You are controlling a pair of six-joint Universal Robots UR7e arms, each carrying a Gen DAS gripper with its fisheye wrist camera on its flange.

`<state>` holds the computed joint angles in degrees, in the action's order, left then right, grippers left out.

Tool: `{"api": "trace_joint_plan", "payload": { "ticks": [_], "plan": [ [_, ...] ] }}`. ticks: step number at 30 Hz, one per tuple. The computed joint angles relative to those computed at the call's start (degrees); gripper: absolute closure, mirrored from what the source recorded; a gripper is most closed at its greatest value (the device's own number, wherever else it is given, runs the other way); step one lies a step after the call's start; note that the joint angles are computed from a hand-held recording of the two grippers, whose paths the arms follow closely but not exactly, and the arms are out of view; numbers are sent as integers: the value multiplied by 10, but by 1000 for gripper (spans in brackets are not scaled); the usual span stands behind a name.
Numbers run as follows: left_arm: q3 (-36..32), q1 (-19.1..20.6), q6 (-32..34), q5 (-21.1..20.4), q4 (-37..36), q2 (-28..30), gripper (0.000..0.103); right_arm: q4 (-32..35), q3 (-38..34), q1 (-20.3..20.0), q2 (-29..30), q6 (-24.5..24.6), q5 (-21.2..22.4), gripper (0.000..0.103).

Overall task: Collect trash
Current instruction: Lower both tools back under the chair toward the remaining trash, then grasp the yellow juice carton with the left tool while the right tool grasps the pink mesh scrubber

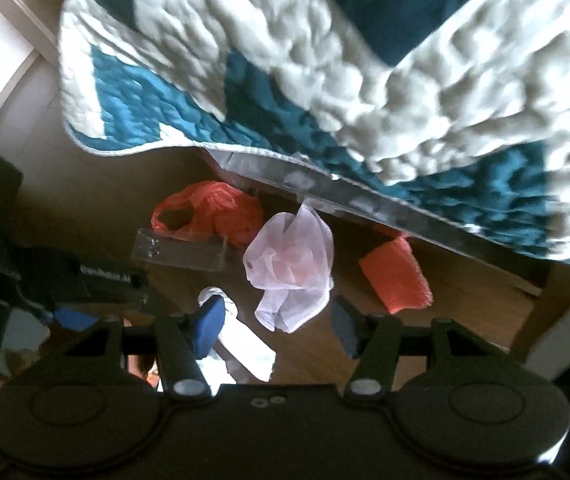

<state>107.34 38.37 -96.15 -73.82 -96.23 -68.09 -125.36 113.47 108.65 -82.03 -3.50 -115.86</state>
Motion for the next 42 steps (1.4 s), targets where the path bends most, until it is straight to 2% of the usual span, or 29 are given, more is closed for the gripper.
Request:
{"api": "trace_joint_plan", "payload": {
  "ticks": [6,11,22,29,31,33,35,36,37,38,40,42],
  "plan": [
    [23,42,24,-23,-37,30,15,-61,14,-36,46,-3,26,45],
    [48,75,29,-43,-64,43,15,-99,10,-52,101,-10,19,45],
    [86,117,33,-52,-115,56,15,-122,-6,-74,197,30,-1,45],
    [84,131,54,-44,-125,75,16,-122,-12,-82,231,38,-24,45],
    [81,133,56,-41,-122,80,20,-129,-11,-83,236,35,-33,47],
    [83,135,57,-38,-125,80,37,-132,-11,-84,238,26,-38,47],
    [86,134,56,-36,-135,78,45,-133,-11,-84,240,20,-46,54],
    [88,134,57,-34,-139,76,50,-131,-12,-85,240,19,-47,68],
    [89,133,56,-33,-141,75,54,-128,-13,-86,239,20,-45,75],
    [90,132,55,-33,-142,73,59,-126,-14,-86,238,21,-43,77],
    [90,133,58,-37,-144,71,59,-128,-13,-85,235,19,-42,86],
    [90,131,64,-38,-143,67,59,-126,-12,-78,226,17,-50,91]
  ]
}}
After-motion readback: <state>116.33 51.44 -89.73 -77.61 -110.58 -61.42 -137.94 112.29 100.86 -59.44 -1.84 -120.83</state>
